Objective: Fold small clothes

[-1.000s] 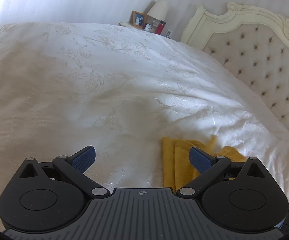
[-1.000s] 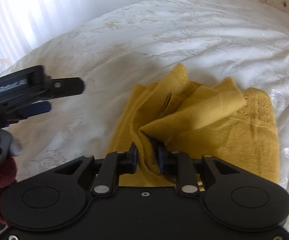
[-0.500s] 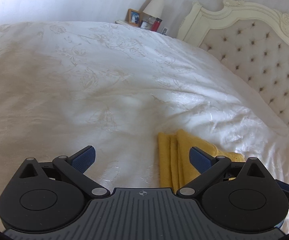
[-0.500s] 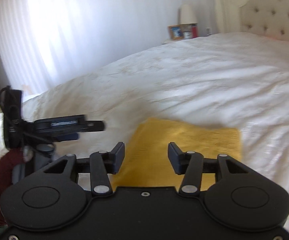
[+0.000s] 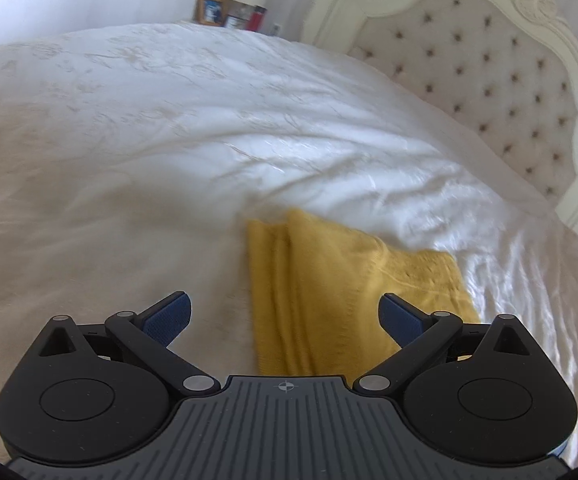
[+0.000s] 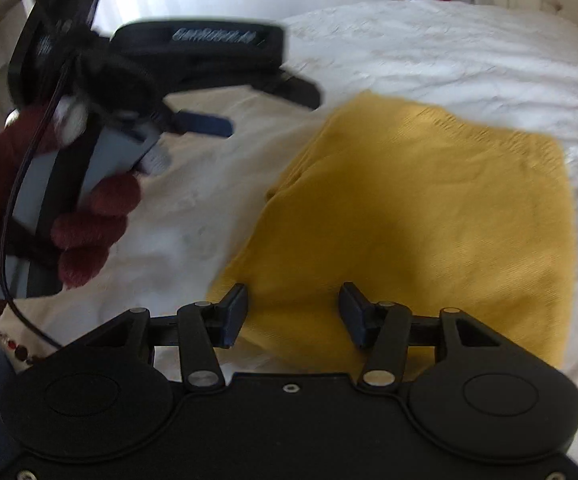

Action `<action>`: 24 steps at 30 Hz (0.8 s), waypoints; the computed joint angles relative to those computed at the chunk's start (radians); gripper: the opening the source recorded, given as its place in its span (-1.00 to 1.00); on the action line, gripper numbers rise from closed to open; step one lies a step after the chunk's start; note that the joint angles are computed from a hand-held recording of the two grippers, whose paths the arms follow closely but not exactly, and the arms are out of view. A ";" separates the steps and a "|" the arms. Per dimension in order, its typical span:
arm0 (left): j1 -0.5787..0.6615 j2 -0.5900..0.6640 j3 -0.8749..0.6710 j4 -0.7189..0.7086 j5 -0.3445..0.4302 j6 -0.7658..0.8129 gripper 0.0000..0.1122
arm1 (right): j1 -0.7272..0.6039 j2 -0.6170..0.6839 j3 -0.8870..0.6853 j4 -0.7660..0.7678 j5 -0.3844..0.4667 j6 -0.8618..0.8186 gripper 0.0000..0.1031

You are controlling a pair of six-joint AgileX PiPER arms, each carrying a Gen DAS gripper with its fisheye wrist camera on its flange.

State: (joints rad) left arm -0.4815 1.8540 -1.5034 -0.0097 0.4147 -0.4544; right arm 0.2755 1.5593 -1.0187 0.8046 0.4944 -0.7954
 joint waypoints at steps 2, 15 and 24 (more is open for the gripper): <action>-0.011 0.012 -0.009 -0.058 -0.002 0.074 0.81 | 0.037 -0.015 0.041 0.006 -0.068 -0.027 0.15; -0.027 0.030 0.032 -0.156 -0.099 0.136 0.38 | -0.013 -0.013 0.122 0.382 -0.080 -0.368 0.15; -0.065 0.073 -0.113 0.117 0.038 -0.045 0.31 | -0.060 -0.046 0.201 0.579 -0.044 -0.596 0.15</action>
